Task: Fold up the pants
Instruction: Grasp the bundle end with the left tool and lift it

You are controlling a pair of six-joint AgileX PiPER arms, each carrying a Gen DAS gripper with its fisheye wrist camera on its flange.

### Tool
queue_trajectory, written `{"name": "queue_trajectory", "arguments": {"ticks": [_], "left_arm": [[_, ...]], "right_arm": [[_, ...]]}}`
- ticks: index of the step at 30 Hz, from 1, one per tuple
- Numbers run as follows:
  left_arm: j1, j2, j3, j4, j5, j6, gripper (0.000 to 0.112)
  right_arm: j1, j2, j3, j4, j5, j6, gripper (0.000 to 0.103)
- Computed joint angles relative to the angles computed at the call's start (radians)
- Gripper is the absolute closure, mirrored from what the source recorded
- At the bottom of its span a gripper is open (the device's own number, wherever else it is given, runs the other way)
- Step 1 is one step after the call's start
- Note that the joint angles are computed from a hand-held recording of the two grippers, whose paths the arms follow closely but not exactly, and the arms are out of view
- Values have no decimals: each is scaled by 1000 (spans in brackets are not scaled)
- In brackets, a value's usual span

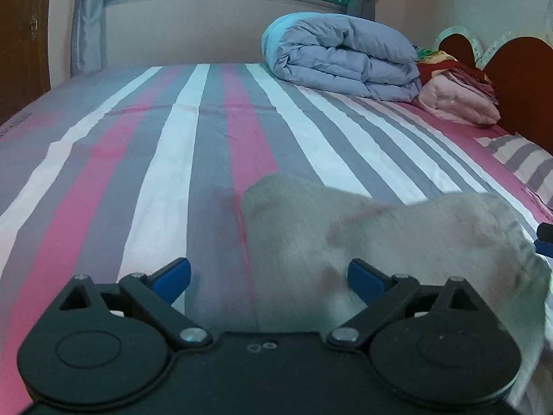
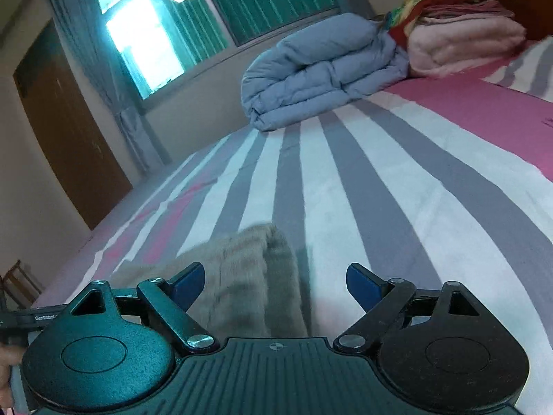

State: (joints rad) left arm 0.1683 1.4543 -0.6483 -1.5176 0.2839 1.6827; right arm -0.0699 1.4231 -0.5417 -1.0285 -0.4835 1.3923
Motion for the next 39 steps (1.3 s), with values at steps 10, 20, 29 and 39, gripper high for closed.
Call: {"name": "queue_trajectory", "arguments": {"ticks": [10,20,29,39], "left_arm": [[67,-134,159,79,76,-129,21],[359,-56,107,246,440,-195,22],[402,222,-98,296,664,-283,46],[429,554,-386,333,919,-427,72]], "right_arm": [[11,-92,33,-465,9,463,14],[-355,-51,85,-457,-428,482,14],[-426,155,-5,-537,-616,527,14],[-445,321,-98,-559,-709,487,25]]}}
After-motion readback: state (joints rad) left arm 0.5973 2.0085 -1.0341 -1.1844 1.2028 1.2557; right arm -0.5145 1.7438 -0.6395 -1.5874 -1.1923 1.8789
